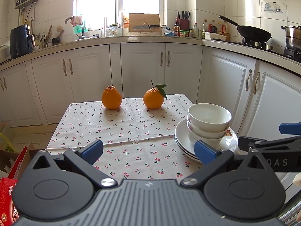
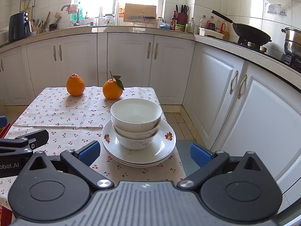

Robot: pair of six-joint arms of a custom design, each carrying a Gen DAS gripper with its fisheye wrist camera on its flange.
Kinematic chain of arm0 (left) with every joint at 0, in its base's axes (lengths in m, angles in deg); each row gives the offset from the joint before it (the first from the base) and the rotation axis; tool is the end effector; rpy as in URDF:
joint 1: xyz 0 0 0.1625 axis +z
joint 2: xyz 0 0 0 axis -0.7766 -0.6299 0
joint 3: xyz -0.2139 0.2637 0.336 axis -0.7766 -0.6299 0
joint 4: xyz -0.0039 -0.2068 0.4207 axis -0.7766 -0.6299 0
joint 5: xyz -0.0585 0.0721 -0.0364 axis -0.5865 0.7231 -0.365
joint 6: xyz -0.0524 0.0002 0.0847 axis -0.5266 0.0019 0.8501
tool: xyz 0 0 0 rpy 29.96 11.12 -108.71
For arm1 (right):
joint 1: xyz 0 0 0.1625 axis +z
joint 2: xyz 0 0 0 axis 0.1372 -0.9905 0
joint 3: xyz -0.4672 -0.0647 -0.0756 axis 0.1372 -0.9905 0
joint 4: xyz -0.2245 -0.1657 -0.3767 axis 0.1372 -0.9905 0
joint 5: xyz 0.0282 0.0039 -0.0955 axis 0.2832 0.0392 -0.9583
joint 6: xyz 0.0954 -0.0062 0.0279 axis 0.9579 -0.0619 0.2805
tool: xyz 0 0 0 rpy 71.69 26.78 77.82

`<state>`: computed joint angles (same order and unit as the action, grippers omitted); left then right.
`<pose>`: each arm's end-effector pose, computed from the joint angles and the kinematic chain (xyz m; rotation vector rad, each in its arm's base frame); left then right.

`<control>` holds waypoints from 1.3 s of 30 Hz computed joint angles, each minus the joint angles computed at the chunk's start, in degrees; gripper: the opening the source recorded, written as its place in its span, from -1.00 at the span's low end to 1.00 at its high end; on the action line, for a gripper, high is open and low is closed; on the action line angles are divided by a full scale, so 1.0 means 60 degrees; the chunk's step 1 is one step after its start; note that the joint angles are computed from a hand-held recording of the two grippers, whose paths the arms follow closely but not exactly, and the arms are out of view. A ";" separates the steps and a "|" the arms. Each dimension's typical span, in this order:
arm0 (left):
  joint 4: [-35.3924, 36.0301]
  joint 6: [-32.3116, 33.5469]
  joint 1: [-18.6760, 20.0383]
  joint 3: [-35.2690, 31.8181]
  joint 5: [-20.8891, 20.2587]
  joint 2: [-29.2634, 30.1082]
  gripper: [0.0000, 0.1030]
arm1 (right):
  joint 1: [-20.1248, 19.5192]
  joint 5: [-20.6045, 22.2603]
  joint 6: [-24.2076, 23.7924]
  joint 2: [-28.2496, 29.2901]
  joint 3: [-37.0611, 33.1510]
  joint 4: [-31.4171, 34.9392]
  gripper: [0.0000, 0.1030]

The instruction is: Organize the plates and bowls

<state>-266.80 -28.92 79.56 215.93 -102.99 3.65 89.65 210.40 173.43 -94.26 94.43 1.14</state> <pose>-0.1878 -0.3448 0.0406 0.8945 2.2085 -1.0950 0.1093 -0.3130 0.1432 0.2491 -1.9498 1.1429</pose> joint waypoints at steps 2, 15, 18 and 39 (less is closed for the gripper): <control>-0.0006 -0.0011 -0.0008 0.0003 0.0000 0.0011 0.99 | 0.0003 0.0004 -0.0003 0.0000 0.0018 -0.0031 1.00; 0.0126 -0.0107 -0.0041 0.0018 -0.0024 -0.0036 0.99 | -0.0008 0.0007 -0.0028 -0.0049 0.0056 -0.0065 1.00; 0.0129 -0.0110 -0.0036 0.0021 -0.0031 -0.0041 0.99 | -0.0010 0.0020 -0.0043 -0.0079 0.0060 -0.0056 1.00; 0.0184 -0.0119 0.0031 -0.0005 -0.0073 -0.0054 0.99 | 0.0038 0.0147 -0.0239 -0.0027 0.0082 -0.0295 1.00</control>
<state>-265.69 -29.63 79.74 215.89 -103.43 3.33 89.88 211.28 171.99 -94.42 94.92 -0.64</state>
